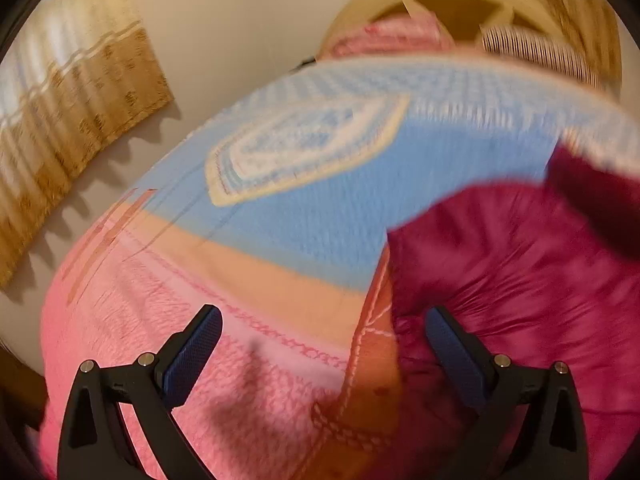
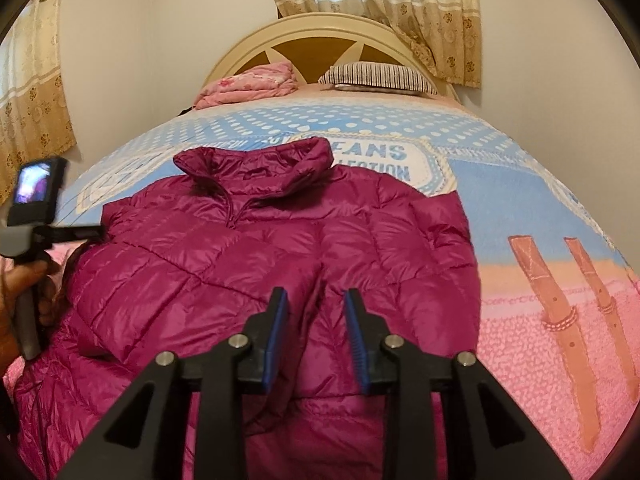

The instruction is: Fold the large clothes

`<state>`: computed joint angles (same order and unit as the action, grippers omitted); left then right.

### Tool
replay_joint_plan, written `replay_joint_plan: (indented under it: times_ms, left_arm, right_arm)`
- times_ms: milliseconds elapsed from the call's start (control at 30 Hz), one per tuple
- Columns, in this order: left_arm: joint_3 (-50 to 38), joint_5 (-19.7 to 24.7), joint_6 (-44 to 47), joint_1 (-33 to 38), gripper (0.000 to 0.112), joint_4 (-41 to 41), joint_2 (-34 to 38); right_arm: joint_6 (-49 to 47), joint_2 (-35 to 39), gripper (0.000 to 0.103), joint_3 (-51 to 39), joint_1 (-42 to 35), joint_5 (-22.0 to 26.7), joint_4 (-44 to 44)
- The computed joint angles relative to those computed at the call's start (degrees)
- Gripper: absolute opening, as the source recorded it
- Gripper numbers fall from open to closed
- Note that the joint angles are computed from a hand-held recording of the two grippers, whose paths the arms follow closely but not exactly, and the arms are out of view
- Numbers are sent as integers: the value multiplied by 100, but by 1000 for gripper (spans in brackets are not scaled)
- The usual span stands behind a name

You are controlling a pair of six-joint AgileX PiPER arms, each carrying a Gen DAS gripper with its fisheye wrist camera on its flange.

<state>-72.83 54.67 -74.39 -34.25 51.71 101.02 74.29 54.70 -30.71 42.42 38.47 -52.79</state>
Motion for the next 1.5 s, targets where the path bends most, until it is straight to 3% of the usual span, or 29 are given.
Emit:
replay_joint_plan:
  times_ms: [67,133,267,333,367,433,700,933,1500]
  left_arm:
    - [115,-282,-70,-179,102,-89,-452]
    - [-87,-500,314,-407,102,-393,-533]
    - [-608,-1015,1596,-575,102,-1607,95]
    - [-875,-745,1713,-686,102,-1666,645]
    - [-783,-830,1508,-703,102,-1545,754]
    - [-537,-1054,1041,-773,102,-1205,734]
    - [-416,-961,632,-890,102,-737,780]
    - [-540,-629,463,-1129,102,-543,868]
    - [-525,-600,386,-1165,102,-481,876]
  right_arm:
    - [58,35,33,-76,86,234,-68]
    - [-183,93,32,-184,-127,139,142]
    - [-678,321,32,-313,-619,-98,605]
    - [-823,359,32,-254,-833,-259,769]
    - [-921,389,32,-230,-920,-337,868]
    - [-1306,530,32,-175,-1129,-593,1201]
    - [-1400,942,32,17,-1342,-1043,1311]
    - [-1125,936,32,91,-1188,-962,1060]
    - [-853,1116,32,-16,-1057,-793,767]
